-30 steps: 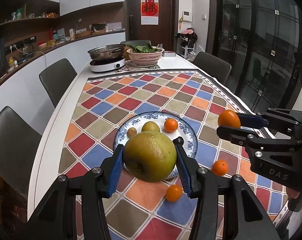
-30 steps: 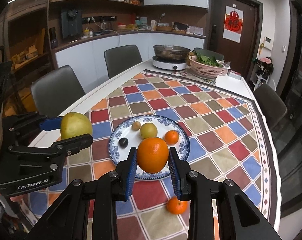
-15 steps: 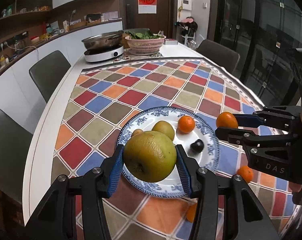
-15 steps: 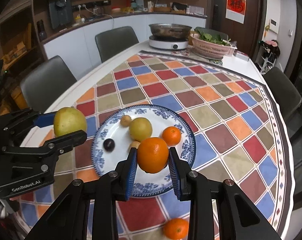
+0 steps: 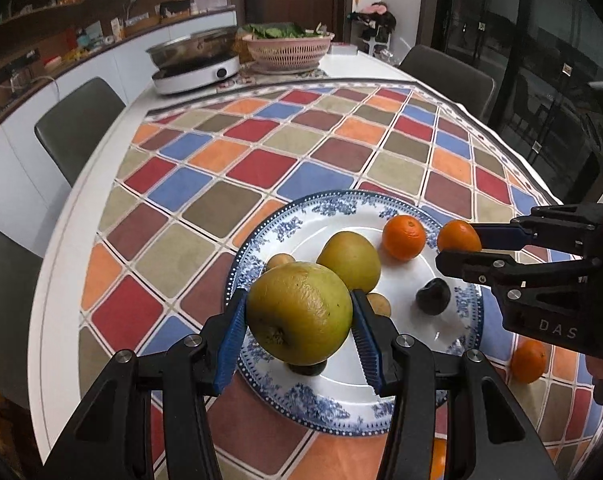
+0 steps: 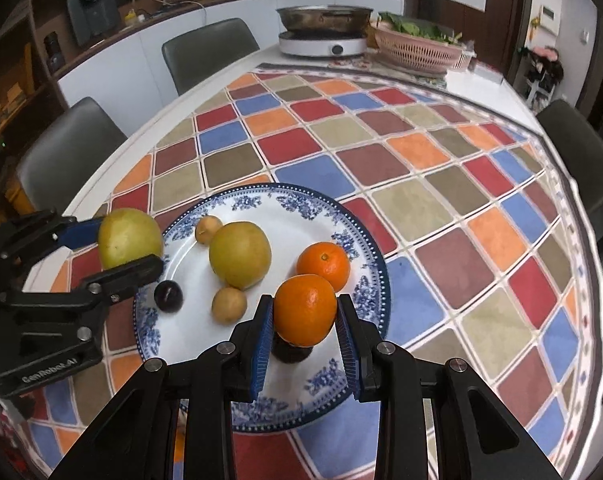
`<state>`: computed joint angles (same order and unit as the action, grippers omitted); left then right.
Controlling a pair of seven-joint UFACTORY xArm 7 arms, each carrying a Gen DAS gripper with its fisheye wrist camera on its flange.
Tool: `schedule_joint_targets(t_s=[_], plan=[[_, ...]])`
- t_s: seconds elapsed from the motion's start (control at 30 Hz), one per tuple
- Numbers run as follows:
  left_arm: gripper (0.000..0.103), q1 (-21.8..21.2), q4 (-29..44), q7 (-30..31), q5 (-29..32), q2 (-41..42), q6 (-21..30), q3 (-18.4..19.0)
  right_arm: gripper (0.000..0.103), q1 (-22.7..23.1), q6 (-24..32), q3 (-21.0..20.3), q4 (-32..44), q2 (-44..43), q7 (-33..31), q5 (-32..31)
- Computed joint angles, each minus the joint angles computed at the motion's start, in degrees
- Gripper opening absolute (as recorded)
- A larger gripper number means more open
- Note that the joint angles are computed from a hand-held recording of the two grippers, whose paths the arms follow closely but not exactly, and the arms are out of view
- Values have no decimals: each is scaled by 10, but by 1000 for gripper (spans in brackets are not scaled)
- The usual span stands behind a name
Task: Organize fruits
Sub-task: 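Carry the pear and orange onto the plate and open both tools, then withdraw both open tools from the plate toward the last two oranges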
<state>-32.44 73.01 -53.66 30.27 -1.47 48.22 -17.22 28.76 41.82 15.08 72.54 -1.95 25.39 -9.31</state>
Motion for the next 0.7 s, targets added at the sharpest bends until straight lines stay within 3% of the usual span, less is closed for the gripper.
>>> schedule_joint_targets(t_s=[0.37,0.43,0.57,0.7], plan=[[50,-7,26,29,-31,37,9,13,33,2,-18,-7,7,25,-25,42],[54,-9,22,28,-32,35,5,14,42,0,-20,-8,4,22,-18,45],[64,-17,25,0,10,23,17,10,45,-2,-27,-8,-9,9,5,26],[65,-24,35,-13,38,17,51,1,45,-5,-31,-3,-29,-17,28,2]])
